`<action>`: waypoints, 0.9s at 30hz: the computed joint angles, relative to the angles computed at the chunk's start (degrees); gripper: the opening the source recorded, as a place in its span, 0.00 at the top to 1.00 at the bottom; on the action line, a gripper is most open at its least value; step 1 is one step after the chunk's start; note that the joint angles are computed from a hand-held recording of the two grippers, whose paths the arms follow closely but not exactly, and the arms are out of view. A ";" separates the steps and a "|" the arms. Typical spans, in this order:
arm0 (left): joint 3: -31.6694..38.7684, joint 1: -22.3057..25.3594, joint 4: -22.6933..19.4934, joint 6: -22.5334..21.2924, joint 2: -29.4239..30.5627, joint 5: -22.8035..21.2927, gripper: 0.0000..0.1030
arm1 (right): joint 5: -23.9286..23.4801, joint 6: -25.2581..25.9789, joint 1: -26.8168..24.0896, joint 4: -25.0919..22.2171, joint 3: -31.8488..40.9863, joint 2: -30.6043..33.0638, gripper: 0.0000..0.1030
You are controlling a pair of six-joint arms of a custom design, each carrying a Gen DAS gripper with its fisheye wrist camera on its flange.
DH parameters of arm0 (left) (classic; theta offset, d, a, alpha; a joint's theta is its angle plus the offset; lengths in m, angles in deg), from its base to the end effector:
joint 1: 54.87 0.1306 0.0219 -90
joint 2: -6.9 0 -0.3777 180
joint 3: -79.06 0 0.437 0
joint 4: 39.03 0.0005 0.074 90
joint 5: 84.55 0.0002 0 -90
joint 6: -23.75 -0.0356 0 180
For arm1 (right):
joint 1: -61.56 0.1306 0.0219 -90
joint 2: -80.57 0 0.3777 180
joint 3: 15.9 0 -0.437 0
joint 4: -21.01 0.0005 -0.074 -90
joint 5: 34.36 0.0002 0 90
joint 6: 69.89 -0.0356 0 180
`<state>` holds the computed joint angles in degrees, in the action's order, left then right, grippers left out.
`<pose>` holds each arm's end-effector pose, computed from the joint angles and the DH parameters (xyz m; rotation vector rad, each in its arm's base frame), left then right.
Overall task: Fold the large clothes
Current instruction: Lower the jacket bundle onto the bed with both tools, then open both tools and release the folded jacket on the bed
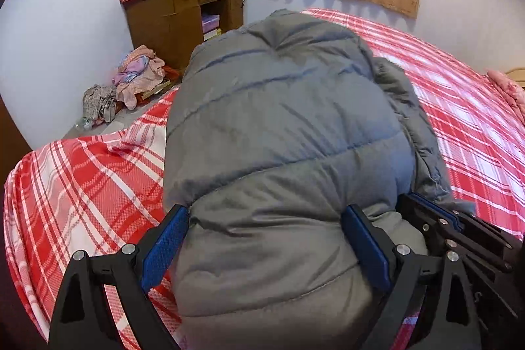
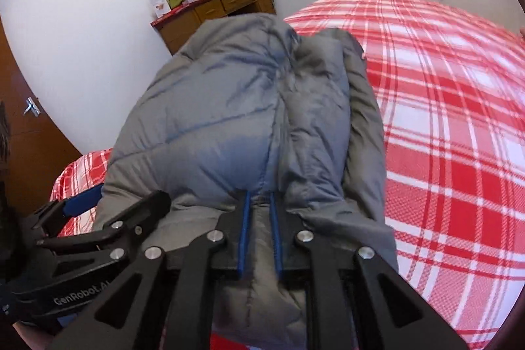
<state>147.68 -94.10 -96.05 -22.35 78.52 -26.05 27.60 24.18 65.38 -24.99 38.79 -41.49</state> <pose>0.3145 -0.2334 0.3757 -0.2785 2.3871 0.0800 0.3246 0.0379 0.3459 -0.3822 2.3485 0.5897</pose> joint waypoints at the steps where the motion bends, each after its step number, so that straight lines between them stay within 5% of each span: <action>1: 0.36 -0.14 -0.62 0.46 0.17 -0.12 0.08 | -0.35 -0.26 -0.32 -0.46 -0.01 -0.24 0.81; 7: 0.75 -2.15 -3.68 2.36 -1.16 -1.88 0.08 | 0.50 3.78 -1.70 -5.35 0.48 -4.02 0.69; 10: 1.42 -2.34 -5.24 2.39 0.10 -2.58 0.08 | 7.98 6.35 1.26 -7.96 1.68 -2.72 0.69; 17: -0.77 -0.60 -1.48 0.20 0.95 -1.05 0.04 | -0.34 4.32 -2.59 -8.20 2.21 3.80 0.72; 21: -2.19 1.67 1.92 -0.14 1.35 1.47 0.01 | 3.65 5.46 -0.45 -6.28 1.90 3.73 0.72; 27: -0.53 0.44 -2.81 1.67 -0.12 1.74 0.01 | 5.47 5.37 0.18 -7.84 1.01 -0.06 0.68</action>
